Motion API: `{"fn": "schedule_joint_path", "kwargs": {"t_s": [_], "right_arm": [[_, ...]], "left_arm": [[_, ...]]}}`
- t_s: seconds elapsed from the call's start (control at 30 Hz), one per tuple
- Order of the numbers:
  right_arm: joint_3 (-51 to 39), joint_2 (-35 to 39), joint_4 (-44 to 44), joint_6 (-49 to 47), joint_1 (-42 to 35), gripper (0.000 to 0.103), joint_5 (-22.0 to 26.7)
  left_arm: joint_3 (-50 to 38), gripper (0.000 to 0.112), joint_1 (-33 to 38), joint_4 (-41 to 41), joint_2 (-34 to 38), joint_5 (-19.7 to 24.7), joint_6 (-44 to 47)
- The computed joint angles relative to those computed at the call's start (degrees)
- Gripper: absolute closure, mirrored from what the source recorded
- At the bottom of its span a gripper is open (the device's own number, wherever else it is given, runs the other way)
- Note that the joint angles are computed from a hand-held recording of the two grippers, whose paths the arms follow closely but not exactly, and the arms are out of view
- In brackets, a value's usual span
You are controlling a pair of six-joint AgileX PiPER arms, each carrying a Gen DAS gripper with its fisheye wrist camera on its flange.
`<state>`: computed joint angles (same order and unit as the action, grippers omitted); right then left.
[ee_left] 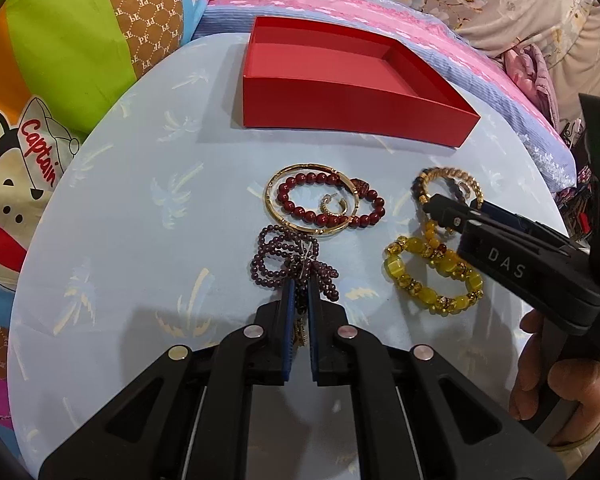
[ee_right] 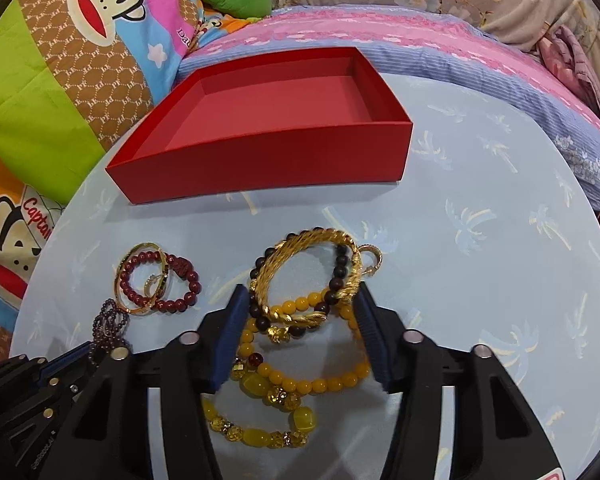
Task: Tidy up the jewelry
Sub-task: 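Grasp the gold twisted cuff with the right tool while the left tool holds the garnet bracelet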
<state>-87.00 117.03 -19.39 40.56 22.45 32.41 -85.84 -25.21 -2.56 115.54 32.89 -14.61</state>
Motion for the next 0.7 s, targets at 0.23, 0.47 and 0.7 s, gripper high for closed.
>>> {"fn": "schedule_joint_path", "kwargs": {"t_s": [0.23,0.47,0.7], "right_arm": [[1.71,-1.6,3.01,-2.69,-0.7,0.081,-0.43],[6.88,-5.15,5.22,-3.45,-1.16,0.09,-2.77],[11.03,-8.12,-2.39,7.7,-1.33,0.042,-3.8]], "left_arm": [[0.75,0.106,-0.43,0.5,-1.01,-0.4,-0.32],[1.7,0.106,-0.92,1.22,-1.88,-0.61,-1.18],[2.03,0.106,-1.29,0.5,-1.98,-0.62,-0.42]]}}
